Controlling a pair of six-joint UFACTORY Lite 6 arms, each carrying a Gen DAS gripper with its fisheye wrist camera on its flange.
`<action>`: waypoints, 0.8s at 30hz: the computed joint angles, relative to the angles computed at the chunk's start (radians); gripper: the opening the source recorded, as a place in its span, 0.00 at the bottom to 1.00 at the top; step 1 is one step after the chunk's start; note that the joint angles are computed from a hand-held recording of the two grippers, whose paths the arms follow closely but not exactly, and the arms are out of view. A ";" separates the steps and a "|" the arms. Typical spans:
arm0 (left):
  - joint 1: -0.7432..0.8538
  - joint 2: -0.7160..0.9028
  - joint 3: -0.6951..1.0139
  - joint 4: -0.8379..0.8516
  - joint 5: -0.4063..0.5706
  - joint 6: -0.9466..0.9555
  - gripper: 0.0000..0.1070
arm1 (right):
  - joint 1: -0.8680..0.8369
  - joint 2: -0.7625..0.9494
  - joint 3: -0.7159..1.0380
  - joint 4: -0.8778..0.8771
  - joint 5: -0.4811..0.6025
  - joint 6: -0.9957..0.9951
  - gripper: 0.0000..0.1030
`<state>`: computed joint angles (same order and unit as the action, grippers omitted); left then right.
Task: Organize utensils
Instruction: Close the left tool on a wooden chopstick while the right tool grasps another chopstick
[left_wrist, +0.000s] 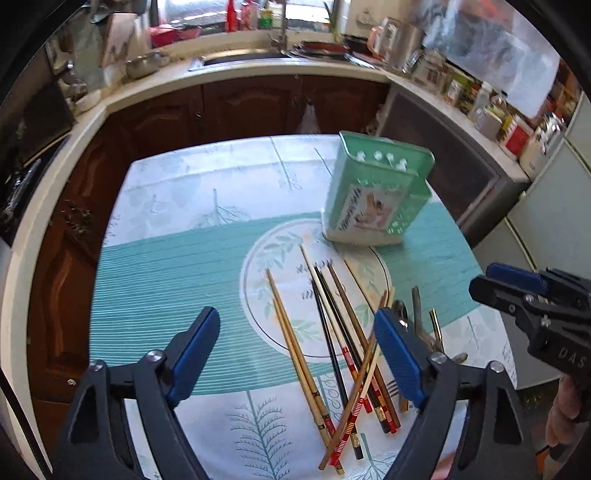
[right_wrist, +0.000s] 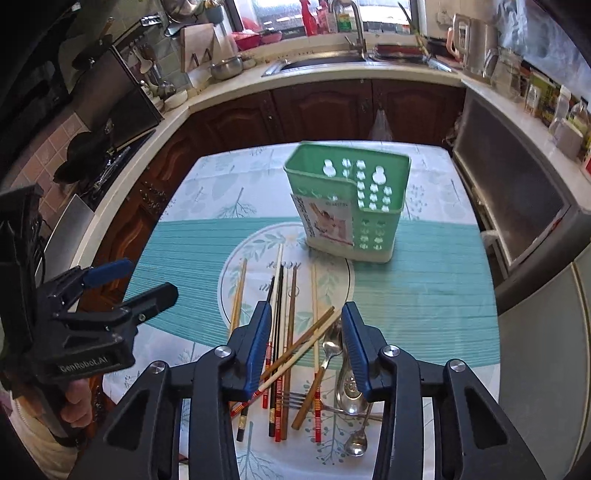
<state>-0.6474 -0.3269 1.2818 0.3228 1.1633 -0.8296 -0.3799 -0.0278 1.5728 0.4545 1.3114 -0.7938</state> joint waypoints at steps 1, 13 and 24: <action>-0.009 0.007 -0.022 -0.010 -0.022 0.001 0.73 | -0.001 0.010 -0.017 -0.004 -0.006 -0.002 0.35; 0.040 0.220 -0.139 -0.367 -0.293 0.347 0.23 | -0.090 0.106 -0.188 -0.015 -0.080 -0.050 0.27; 0.026 0.435 0.000 -0.418 -0.280 0.476 0.10 | -0.124 0.143 -0.297 -0.009 -0.143 -0.078 0.27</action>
<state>-0.6217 0.1079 1.2820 -0.0947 0.8832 -0.3534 -0.5035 0.1148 1.2756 0.4453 1.1682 -0.8715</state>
